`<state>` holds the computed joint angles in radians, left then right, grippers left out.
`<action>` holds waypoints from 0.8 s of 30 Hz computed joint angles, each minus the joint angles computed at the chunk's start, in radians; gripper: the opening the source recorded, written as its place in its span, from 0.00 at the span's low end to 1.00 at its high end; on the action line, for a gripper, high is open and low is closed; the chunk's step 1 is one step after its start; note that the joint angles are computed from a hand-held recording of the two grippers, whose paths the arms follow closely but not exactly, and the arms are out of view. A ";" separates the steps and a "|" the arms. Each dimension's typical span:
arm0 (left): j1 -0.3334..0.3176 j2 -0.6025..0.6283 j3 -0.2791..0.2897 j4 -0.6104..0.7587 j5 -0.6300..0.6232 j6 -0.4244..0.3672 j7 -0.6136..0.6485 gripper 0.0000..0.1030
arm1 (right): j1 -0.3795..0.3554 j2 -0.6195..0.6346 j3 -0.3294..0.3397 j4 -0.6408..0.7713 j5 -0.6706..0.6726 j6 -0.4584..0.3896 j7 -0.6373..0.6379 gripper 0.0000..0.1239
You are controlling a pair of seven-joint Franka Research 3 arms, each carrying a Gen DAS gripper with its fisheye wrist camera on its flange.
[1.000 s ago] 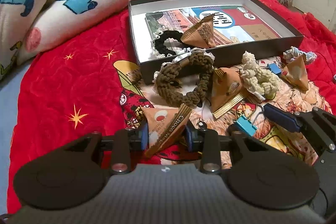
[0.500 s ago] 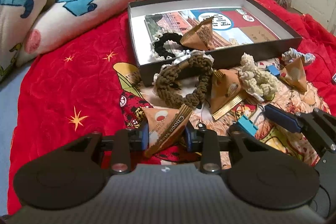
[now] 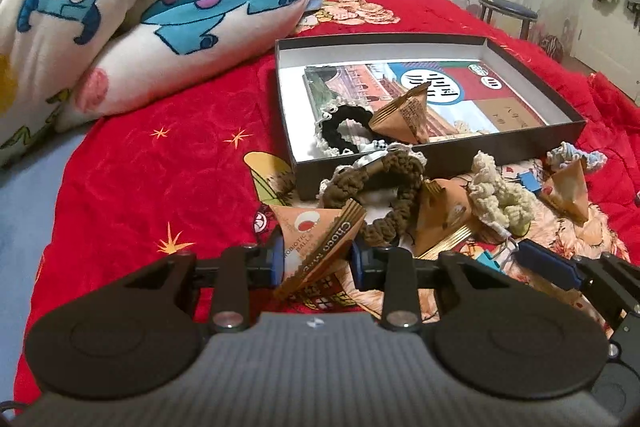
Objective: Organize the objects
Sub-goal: 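Grasp the blue binder clip with the right tool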
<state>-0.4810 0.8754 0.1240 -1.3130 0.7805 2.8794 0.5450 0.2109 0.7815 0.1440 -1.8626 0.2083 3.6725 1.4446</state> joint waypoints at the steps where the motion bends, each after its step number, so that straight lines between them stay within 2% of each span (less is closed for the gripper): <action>1: -0.001 0.000 0.003 -0.002 0.003 0.007 -0.003 0.35 | -0.015 0.000 0.013 -0.003 -0.014 0.005 0.011 0.37; 5: -0.020 0.002 0.031 -0.002 0.019 0.019 -0.041 0.35 | -0.049 0.002 0.039 -0.007 -0.053 0.014 0.048 0.37; 10: -0.092 -0.007 0.161 -0.028 0.112 0.098 -0.260 0.35 | -0.045 -0.003 0.032 -0.008 -0.056 0.004 0.075 0.37; 12: -0.105 -0.008 0.188 -0.030 0.145 0.111 -0.324 0.35 | -0.035 -0.003 0.023 -0.004 -0.047 -0.003 0.074 0.37; 20: -0.082 -0.003 0.149 -0.006 0.213 0.072 -0.351 0.35 | -0.078 -0.005 0.058 -0.014 -0.102 0.015 0.124 0.37; 22: -0.062 -0.001 0.124 -0.002 0.212 0.075 -0.343 0.35 | -0.091 -0.005 0.070 -0.017 -0.128 0.016 0.139 0.37; 24: -0.062 -0.002 0.125 -0.003 0.220 0.081 -0.358 0.35 | -0.100 -0.004 0.077 -0.018 -0.148 0.019 0.153 0.37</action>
